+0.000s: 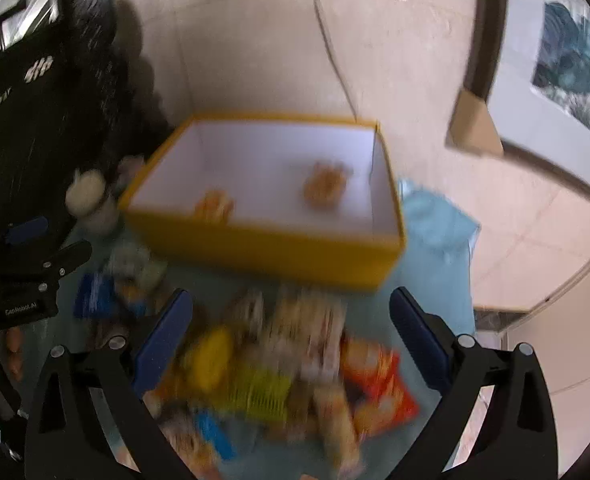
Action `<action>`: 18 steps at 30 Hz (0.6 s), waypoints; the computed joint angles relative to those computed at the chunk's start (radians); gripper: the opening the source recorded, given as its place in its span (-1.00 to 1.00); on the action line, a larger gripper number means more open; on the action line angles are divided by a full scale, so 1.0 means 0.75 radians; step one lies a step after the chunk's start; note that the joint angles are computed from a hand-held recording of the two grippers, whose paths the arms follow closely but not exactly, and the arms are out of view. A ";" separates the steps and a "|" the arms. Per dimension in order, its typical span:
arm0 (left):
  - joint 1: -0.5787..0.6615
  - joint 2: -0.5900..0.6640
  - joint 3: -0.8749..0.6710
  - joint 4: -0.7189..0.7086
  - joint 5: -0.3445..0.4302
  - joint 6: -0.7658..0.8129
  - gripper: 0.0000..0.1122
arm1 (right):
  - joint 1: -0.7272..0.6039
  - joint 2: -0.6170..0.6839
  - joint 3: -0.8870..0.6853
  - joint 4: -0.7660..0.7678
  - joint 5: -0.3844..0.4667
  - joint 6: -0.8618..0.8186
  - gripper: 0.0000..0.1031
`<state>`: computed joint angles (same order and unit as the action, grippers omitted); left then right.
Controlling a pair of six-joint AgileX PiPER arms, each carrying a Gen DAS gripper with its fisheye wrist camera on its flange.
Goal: Organize snacks
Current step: 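Carry both packs into the yellow box and open both tools, then grasp the long rice-cracker bar with the right tool while the left tool grasps a white bar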
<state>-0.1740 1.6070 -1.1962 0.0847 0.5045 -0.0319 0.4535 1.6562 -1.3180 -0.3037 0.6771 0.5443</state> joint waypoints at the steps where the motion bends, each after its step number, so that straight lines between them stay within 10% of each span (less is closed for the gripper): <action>1: -0.016 -0.052 0.102 0.016 -0.037 0.016 0.79 | 0.033 -0.038 0.076 -0.042 -0.020 0.071 0.93; 9: -0.031 -0.163 0.646 0.362 -0.318 -0.117 0.79 | 0.191 -0.179 0.564 -0.336 -0.066 0.592 0.93; 13: 0.044 -0.118 0.684 0.097 -0.420 0.152 0.79 | 0.182 -0.126 0.615 -0.431 -0.074 0.658 0.93; 18: 0.034 -0.038 0.655 0.329 -0.458 -0.082 0.79 | 0.122 -0.037 0.615 -0.413 -0.137 0.585 0.85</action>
<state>-0.1484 1.5783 -0.7050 0.3318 0.1612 -0.0935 0.5446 1.6287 -0.8567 -0.6135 0.5744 0.9831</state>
